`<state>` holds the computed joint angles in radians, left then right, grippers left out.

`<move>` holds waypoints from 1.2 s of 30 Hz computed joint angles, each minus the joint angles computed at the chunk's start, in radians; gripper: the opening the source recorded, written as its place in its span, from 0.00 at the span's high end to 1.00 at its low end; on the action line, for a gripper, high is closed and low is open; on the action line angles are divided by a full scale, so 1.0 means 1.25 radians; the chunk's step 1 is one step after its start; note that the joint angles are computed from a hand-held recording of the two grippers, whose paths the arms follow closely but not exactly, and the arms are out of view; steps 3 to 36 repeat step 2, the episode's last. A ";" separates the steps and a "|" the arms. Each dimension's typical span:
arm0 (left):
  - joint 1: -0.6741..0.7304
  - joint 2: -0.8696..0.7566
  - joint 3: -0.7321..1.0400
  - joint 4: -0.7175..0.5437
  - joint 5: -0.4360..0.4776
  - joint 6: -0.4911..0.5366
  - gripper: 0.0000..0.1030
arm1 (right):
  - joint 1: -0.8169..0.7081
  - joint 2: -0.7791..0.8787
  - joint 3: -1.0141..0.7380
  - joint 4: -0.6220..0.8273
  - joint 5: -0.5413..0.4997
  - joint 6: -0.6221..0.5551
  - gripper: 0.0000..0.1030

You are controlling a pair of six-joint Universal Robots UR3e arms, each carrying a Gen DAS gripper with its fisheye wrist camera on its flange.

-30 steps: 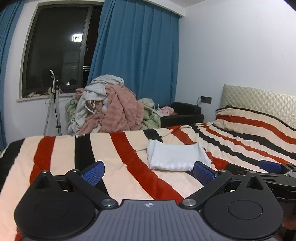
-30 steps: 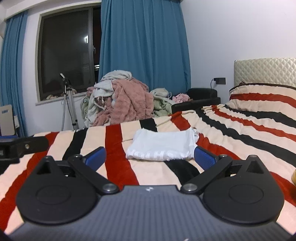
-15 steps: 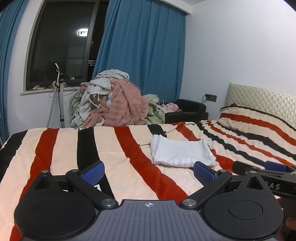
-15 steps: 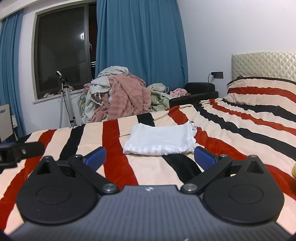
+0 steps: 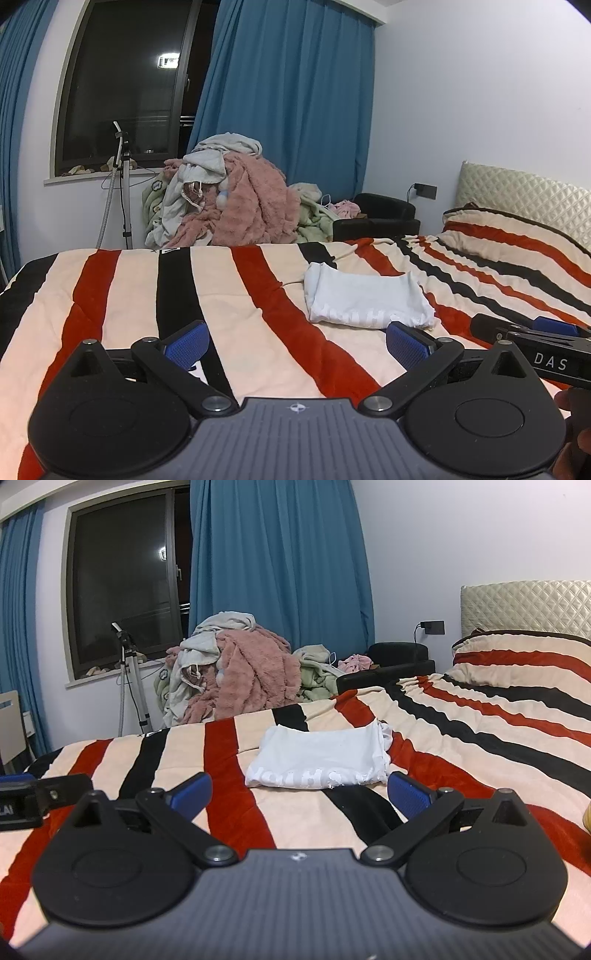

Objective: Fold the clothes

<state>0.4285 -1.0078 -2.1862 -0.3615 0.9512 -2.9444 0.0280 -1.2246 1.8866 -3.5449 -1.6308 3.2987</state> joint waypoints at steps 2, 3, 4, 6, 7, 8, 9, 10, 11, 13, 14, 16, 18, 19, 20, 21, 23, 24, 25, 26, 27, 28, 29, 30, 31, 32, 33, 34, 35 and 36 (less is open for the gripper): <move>-0.004 -0.002 -0.002 0.006 0.006 -0.003 0.00 | -0.001 0.000 0.000 0.000 0.001 -0.001 0.00; -0.004 -0.002 -0.002 0.006 0.006 -0.003 0.00 | -0.001 0.000 0.000 0.000 0.001 -0.001 0.00; -0.004 -0.002 -0.002 0.006 0.006 -0.003 0.00 | -0.001 0.000 0.000 0.000 0.001 -0.001 0.00; -0.004 -0.002 -0.002 0.006 0.006 -0.003 0.00 | -0.001 0.000 0.000 0.000 0.001 -0.001 0.00; -0.004 -0.002 -0.002 0.006 0.006 -0.003 0.00 | -0.001 0.000 0.000 0.000 0.001 -0.001 0.00; -0.004 -0.002 -0.002 0.006 0.006 -0.003 0.00 | -0.001 0.000 0.000 0.000 0.001 -0.001 0.00; -0.004 -0.002 -0.002 0.006 0.006 -0.003 0.00 | -0.001 0.000 0.000 0.000 0.001 -0.001 0.00; -0.004 -0.002 -0.002 0.006 0.006 -0.003 0.00 | -0.001 0.000 0.000 0.000 0.001 -0.001 0.00; -0.004 -0.002 -0.002 0.006 0.006 -0.003 0.00 | -0.001 0.000 0.000 0.000 0.001 -0.001 0.00; -0.004 -0.002 -0.002 0.006 0.006 -0.003 0.00 | -0.001 0.000 0.000 0.000 0.001 -0.001 0.00; -0.004 -0.002 -0.002 0.006 0.006 -0.003 0.00 | -0.001 0.000 0.000 0.000 0.001 -0.001 0.00; -0.004 -0.002 -0.002 0.006 0.006 -0.003 0.00 | -0.001 0.000 0.000 0.000 0.001 -0.001 0.00; -0.004 -0.002 -0.002 0.006 0.006 -0.003 0.00 | -0.001 0.000 0.000 0.000 0.001 -0.001 0.00; -0.004 -0.002 -0.002 0.006 0.006 -0.003 0.00 | -0.001 0.000 0.000 0.000 0.001 -0.001 0.00; -0.004 -0.002 -0.002 0.006 0.006 -0.003 0.00 | -0.001 0.000 0.000 0.000 0.001 -0.001 0.00; -0.004 -0.002 -0.002 0.006 0.006 -0.003 0.00 | -0.001 0.000 0.000 0.000 0.001 -0.001 0.00; -0.004 -0.002 -0.002 0.006 0.006 -0.003 0.00 | -0.001 0.000 0.000 0.000 0.001 -0.001 0.00; -0.004 -0.002 -0.002 0.006 0.006 -0.003 0.00 | -0.001 0.000 0.000 0.000 0.001 -0.001 0.00; -0.004 -0.002 -0.002 0.006 0.006 -0.003 0.00 | -0.001 0.000 0.000 0.000 0.001 -0.001 0.00; -0.004 -0.002 -0.002 0.006 0.006 -0.003 0.00 | -0.001 0.000 0.000 0.000 0.001 -0.001 0.00; -0.004 -0.002 -0.002 0.006 0.006 -0.003 0.00 | -0.001 0.000 0.000 0.000 0.001 -0.001 0.00; -0.004 -0.002 -0.002 0.006 0.006 -0.003 0.00 | -0.001 0.000 0.000 0.000 0.001 -0.001 0.00; -0.004 -0.002 -0.002 0.006 0.006 -0.003 0.00 | -0.001 0.000 0.000 0.000 0.001 -0.001 0.00; -0.004 -0.002 -0.002 0.006 0.006 -0.003 0.00 | -0.001 0.000 0.000 0.000 0.001 -0.001 0.00; -0.004 -0.002 -0.002 0.006 0.006 -0.003 0.00 | -0.001 0.000 0.000 0.000 0.001 -0.001 0.00; -0.004 -0.002 -0.002 0.006 0.006 -0.003 0.00 | -0.001 0.000 0.000 0.000 0.001 -0.001 0.00; -0.004 -0.002 -0.002 0.006 0.006 -0.003 0.00 | -0.001 0.000 0.000 0.000 0.001 -0.001 0.00; -0.004 -0.002 -0.002 0.006 0.006 -0.003 0.00 | -0.001 0.000 0.000 0.000 0.001 -0.001 0.00; -0.004 -0.002 -0.002 0.006 0.006 -0.003 0.00 | -0.001 0.000 0.000 0.000 0.001 -0.001 0.00; -0.004 -0.002 -0.002 0.006 0.006 -0.003 0.00 | -0.001 0.000 0.000 0.000 0.001 -0.001 0.00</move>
